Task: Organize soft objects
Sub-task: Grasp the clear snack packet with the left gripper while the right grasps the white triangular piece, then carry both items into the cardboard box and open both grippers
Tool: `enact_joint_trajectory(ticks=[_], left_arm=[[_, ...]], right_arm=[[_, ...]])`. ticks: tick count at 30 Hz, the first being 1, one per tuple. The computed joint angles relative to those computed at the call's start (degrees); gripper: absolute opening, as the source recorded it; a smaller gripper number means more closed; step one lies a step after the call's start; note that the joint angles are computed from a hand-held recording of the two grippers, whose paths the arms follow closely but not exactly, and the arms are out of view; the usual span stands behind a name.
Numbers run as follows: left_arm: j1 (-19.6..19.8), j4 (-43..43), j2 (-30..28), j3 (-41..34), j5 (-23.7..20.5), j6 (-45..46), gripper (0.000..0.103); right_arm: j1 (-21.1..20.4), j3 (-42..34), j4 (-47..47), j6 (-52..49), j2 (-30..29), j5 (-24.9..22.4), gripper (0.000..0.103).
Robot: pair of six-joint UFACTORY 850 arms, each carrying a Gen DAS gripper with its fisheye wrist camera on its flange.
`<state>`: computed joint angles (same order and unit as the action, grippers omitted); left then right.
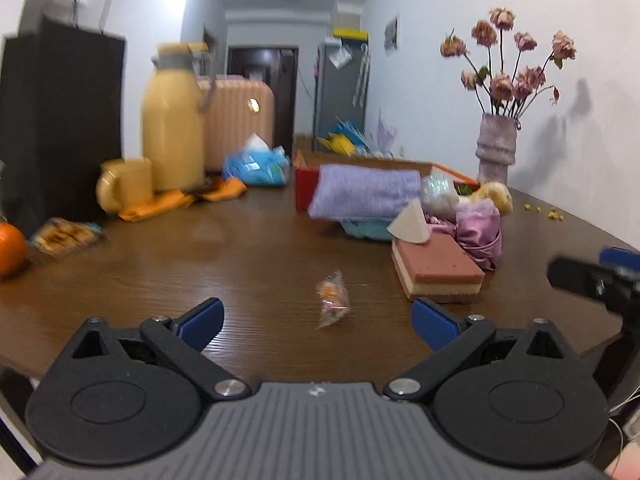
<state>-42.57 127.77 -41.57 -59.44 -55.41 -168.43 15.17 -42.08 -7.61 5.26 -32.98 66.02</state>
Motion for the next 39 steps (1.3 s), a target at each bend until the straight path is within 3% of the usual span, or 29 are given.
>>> enact_joint_trajectory(ticks=[2, 3, 6, 8, 10, 12, 15, 17, 18, 20, 29, 32, 37, 39], left_arm=[[1.31, 1.48, -1.44, -2.13, 1.12, 0.29, 0.090], [1.81, 1.56, -2.10, -3.24, 1.95, 1.05, 0.081], [4.30, 2.55, -3.27, -6.91, 9.39, 2.42, 0.060], [6.01, 5.60, -3.58, -8.14, 13.25, 0.07, 0.053], [6.78, 6.46, -4.04, -9.15, 14.46, 0.45, 0.041], [7.38, 6.41, -4.64, -10.54, 16.67, 2.08, 0.021], [7.69, 5.55, -5.21, -11.74, 17.98, 3.67, 0.019], [7.92, 5.62, -5.23, -12.11, 18.70, 3.29, 0.016], [7.99, 5.67, -5.11, -12.14, 19.01, 3.10, 0.015], [7.83, 5.60, -4.62, -11.72, 18.62, 2.65, 0.015], [4.02, 5.08, 0.45, -6.39, 11.01, 2.62, 0.015], [4.10, 6.80, 1.73, -6.39, 10.63, 2.90, 0.015], [9.21, 17.08, 3.33, -11.32, 17.17, -2.41, 0.015], [12.34, 19.45, 1.51, -18.10, 23.63, -2.05, 0.015]], right_arm=[[-0.08, -3.03, -1.46, 0.41, -0.78, -1.79, 0.102], [0.22, -5.46, -1.52, -0.02, -1.30, -4.82, 0.101], [0.62, -13.42, -3.77, -0.33, -4.31, -13.35, 0.083], [0.50, -19.21, -7.54, 2.42, -6.87, -18.98, 0.072], [0.61, -24.29, -10.27, 4.70, -9.50, -22.36, 0.070], [0.88, -28.00, -11.12, 4.70, -11.64, -24.45, 0.065], [1.42, -32.59, -11.36, 4.45, -14.40, -27.55, 0.045], [1.10, -34.04, -14.15, 7.58, -15.26, -28.68, 0.022], [0.90, -34.16, -15.33, 8.98, -15.34, -28.78, 0.019], [0.60, -33.23, -15.55, 9.92, -14.81, -27.89, 0.019], [-1.60, -17.16, -12.44, 7.36, -4.73, -15.77, 0.018], [-2.75, -14.49, -13.92, 8.15, -2.35, -13.96, 0.018], [-5.38, -19.59, -23.46, 16.84, -1.64, -17.08, 0.018], [-6.21, -25.99, -29.96, 22.62, -3.59, -20.17, 0.018]])
